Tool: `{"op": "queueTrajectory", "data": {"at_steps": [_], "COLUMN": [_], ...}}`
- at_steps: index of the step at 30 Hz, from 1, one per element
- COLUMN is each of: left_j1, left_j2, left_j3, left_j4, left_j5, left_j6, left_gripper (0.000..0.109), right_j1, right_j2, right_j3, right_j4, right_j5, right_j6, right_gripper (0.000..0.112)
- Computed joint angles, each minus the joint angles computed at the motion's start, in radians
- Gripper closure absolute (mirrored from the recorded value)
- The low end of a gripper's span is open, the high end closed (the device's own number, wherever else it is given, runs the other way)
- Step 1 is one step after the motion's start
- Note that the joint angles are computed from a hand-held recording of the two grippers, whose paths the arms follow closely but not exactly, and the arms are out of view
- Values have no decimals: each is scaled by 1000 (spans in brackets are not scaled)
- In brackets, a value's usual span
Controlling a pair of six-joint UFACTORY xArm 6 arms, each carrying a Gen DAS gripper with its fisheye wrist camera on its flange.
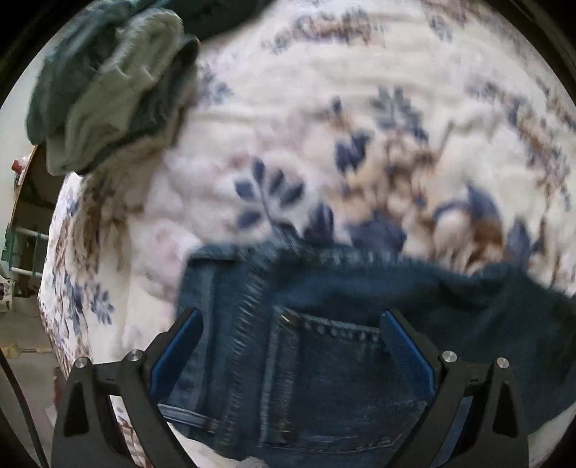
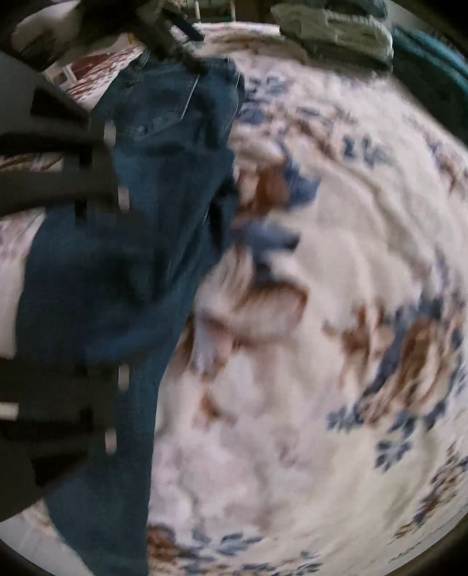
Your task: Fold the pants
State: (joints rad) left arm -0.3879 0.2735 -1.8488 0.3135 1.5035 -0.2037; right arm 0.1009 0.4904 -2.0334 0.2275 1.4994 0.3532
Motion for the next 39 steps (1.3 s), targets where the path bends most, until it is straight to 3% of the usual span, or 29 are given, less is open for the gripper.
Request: {"op": "queueTrajectory", "data": {"at_steps": [2, 5, 8, 15, 19, 21, 24, 28, 31, 33, 35, 39], "left_j1": [14, 36, 32, 45, 25, 8, -25, -41, -44, -41, -26, -1], "left_j2": [27, 50, 64, 44, -29, -63, -102, -126, -105, -104, -109, -134], "left_j3": [9, 7, -14, -41, 21, 68, 145, 220, 174, 167, 189, 225], "left_j4": [-28, -63, -60, -85, -97, -99, -56, -6, -19, -30, -48, -58], "left_j5": [23, 22, 31, 64, 39, 28, 6, -9, 38, 54, 55, 37], "left_j6": [-8, -15, -3, -24, -75, -106, -146, -172, -203, -214, -220, -228], "left_gripper": [6, 6, 6, 6, 6, 6, 6, 6, 6, 6, 6, 6], "right_j1": [15, 51, 40, 23, 26, 38, 15, -39, -88, -153, -180, -193], "right_j2": [-8, 108, 172, 184, 40, 1, -58, -140, -212, -272, -303, -334], "right_j3": [38, -121, -179, -246, -58, 3, 108, 205, 275, 343, 404, 491], "right_j4": [6, -125, -141, -105, -74, -111, -96, -83, -56, -29, -2, -144], "right_j5": [-70, 29, 90, 150, 61, 54, 62, 79, 92, 95, 97, 76], "right_j6": [4, 21, 60, 77, 61, 45, 57, 75, 60, -8, -57, -101], "right_gripper": [33, 33, 34, 34, 39, 58, 75, 76, 74, 66, 65, 66]}}
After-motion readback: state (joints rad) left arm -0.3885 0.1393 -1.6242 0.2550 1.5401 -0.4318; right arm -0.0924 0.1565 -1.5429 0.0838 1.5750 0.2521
